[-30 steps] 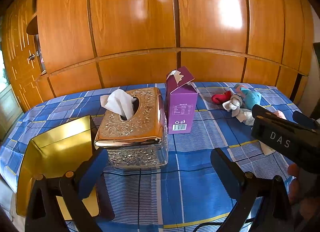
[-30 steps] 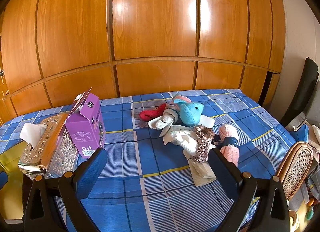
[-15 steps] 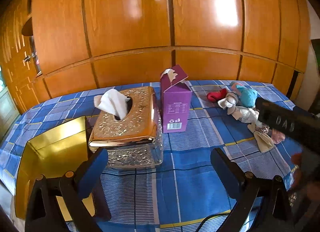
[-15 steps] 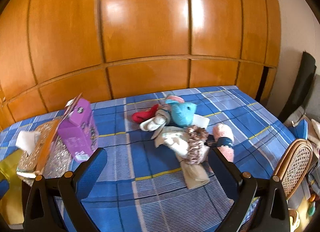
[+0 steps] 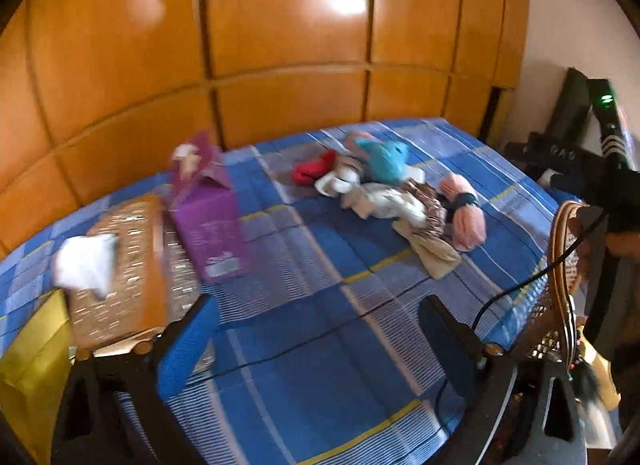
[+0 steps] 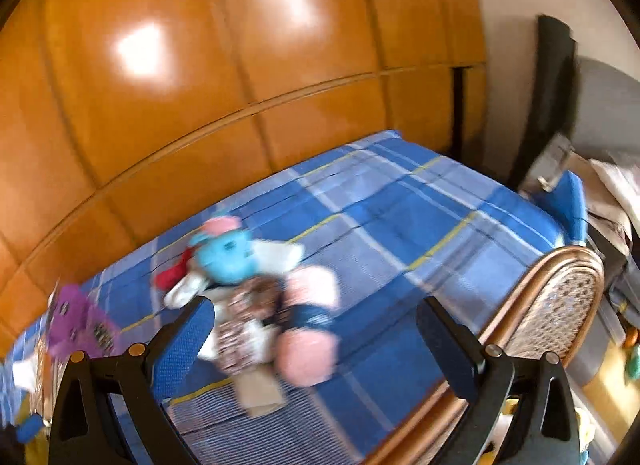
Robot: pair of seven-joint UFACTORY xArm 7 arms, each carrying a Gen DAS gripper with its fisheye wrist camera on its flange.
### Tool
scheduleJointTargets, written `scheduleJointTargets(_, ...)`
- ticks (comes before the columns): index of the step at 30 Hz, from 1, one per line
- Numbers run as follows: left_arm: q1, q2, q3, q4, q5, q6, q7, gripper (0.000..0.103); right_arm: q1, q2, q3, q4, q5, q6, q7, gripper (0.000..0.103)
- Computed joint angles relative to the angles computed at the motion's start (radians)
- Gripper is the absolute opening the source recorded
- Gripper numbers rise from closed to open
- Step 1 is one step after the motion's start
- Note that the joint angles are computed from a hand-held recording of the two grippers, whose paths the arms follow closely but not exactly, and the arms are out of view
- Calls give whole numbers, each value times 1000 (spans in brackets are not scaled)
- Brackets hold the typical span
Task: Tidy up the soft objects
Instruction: 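Grasp the white sock with the left tool while the right tool grasps a brown satin scrunchie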
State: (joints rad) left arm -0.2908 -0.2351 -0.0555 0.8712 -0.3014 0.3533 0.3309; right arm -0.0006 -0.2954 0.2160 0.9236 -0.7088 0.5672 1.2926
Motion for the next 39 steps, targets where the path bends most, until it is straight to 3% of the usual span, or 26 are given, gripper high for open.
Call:
scheduleJointTargets(6,-36,145,-20,165,-92,124,91,87,-29,-34,-62,-60,89,-58,-76,102)
scheduleJointTargets(9,-27,229,-60,245,-45,127,82,76,-34,-22,-68,-70,131,-86,-131,102)
scheduleJointTargets(11,-20,311,-78,342,-53,186,76,67,-35,-12,-71,-75,154,-109,-165,102)
scheduleJointTargets(16,3,468,-128,519,-119,231,45,67,-31,17,-80,-74,218,-147,-234,102)
scheduleJointTargets(21,-17,616,-144,674,-78,246,-80,67,-25,51,-97,-55,285,-167,-306,102)
scheduleJointTargets(22,-27,652,-139,712,-54,262,-114,59,-22,57,-101,-50,299,-170,-320,101)
scheduleJointTargets(23,-25,678,-145,738,-46,282,-127,37,-17,66,-109,-42,319,-176,-342,98)
scheduleJointTargets(24,-12,704,-159,766,-58,311,-125,34,-13,73,-114,-36,334,-181,-362,92)
scheduleJointTargets(26,37,692,-203,737,-142,284,-82,24,2,99,-128,-6,378,-188,-424,79)
scheduleJointTargets(28,61,659,-216,700,-186,264,-42,12,48,147,-161,44,494,-193,-568,64)
scheduleJointTargets(30,78,614,-219,646,-219,235,0,12,90,215,-179,120,633,-160,-730,51)
scheduleJointTargets(33,87,567,-205,590,-243,222,36,12,114,331,-167,260,773,-61,-924,46)
scheduleJointTargets(35,94,539,-200,554,-268,219,57,11,129,428,-152,381,748,44,-966,44)
scheduleJointTargets(39,93,489,-186,499,-308,212,94,11,181,587,-165,563,628,203,-908,44)
